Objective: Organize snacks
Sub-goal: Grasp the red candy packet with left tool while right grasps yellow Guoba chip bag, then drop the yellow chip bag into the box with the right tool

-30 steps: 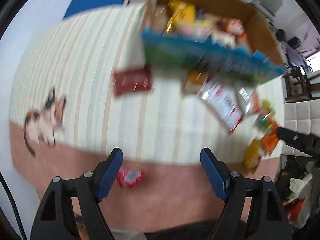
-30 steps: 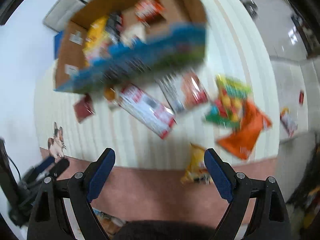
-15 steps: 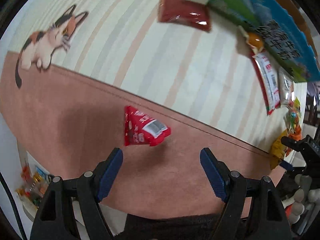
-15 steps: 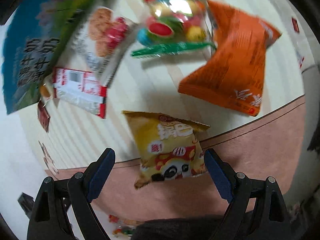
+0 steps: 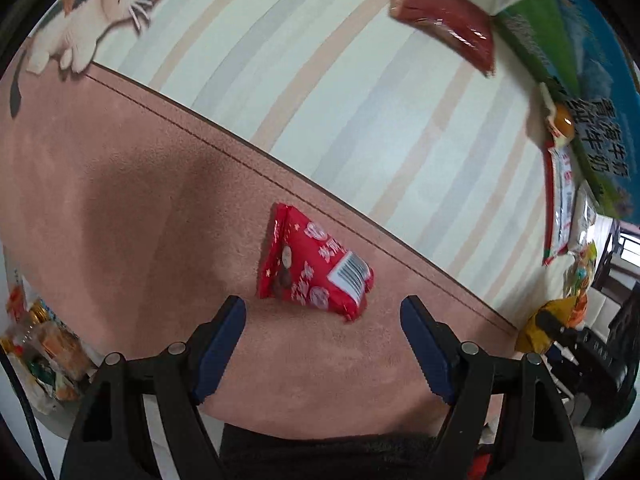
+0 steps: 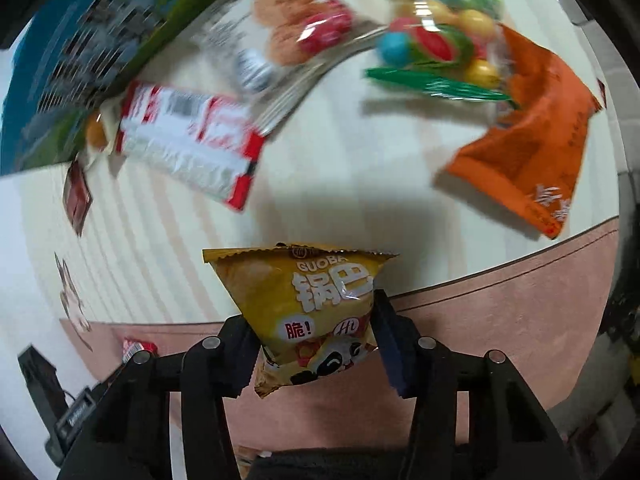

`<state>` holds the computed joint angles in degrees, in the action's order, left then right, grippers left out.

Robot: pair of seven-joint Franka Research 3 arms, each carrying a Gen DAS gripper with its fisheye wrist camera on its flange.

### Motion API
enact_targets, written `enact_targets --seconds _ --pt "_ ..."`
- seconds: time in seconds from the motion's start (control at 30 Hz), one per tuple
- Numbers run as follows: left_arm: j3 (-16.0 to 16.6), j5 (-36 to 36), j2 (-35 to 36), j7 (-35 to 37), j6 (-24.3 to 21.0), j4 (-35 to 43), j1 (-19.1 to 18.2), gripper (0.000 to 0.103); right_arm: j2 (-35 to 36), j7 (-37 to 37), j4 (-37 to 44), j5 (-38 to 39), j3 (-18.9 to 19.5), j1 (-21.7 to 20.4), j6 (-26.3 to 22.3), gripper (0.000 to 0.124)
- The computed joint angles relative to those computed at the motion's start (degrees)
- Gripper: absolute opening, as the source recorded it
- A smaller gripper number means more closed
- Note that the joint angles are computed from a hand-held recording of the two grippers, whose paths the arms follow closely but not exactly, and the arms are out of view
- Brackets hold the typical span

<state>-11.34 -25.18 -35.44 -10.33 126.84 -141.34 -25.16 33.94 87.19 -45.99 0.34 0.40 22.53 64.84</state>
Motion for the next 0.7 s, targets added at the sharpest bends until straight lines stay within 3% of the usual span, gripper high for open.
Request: enact_targets --seconds 0.13,0.2,0.4,0.7 --pt "0.69 -1.96 -0.05 1.37 3.19 -2.51 -0.69 0.078 -0.96 -0.07 -2.09 -0.6 0.21 0.92 0.01 0.054" --pt "1.36 -2.57 0.12 2.59 3.59 -3.16 -0.94 0.054 -2.34 0.08 -4.62 -0.84 0.35 1.38 0.96 0.054" --pt "1.02 -1.14 3.06 3.86 1.25 -0.13 -0.23 0.051 -6.12 0.37 -11.28 -1.39 0.91 1.61 4.01 0.053" --pt "-0.68 2.98 5.97 2.21 -1.97 5.94 2.09 0.048 -0.46 -0.44 -0.06 -0.4 0.82 1.66 -0.54 0.05"
